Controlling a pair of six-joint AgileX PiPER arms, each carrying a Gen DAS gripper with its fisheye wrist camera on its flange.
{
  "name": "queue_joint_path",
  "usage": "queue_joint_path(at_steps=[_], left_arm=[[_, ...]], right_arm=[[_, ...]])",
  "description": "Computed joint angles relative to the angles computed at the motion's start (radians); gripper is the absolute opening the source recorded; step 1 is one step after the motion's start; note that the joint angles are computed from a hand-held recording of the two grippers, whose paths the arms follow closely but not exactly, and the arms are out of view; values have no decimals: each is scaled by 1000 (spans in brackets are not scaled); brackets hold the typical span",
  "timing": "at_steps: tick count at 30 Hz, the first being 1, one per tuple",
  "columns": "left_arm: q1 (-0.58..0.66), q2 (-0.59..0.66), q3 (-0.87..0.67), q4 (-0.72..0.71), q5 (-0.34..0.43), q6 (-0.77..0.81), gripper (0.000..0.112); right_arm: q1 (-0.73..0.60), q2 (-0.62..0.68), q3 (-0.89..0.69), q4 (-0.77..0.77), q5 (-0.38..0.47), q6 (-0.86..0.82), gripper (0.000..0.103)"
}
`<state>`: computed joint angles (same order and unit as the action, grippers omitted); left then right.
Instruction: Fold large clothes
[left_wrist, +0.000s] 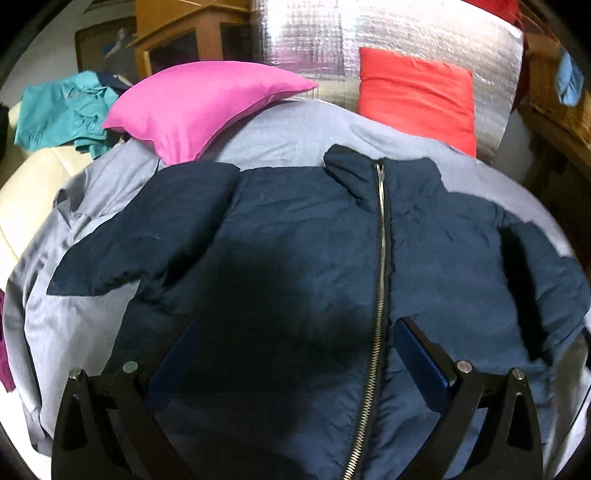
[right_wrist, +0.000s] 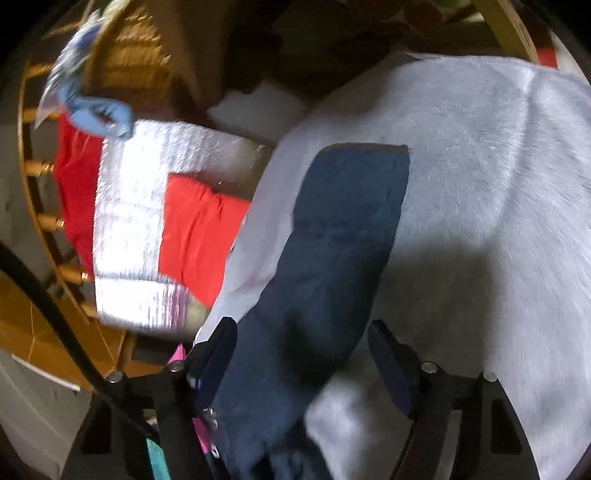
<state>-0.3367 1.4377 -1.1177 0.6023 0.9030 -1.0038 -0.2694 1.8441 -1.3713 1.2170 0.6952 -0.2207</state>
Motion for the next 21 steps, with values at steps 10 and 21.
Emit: queue_joint_path(at_steps=[10, 21], left_arm=[[91, 22, -20, -49, -51, 98, 103], [151, -60, -3, 57, -41, 11, 103]], right_arm=[[113, 223, -381, -499, 9, 398, 16], [329, -57, -223, -204, -93, -6, 12]])
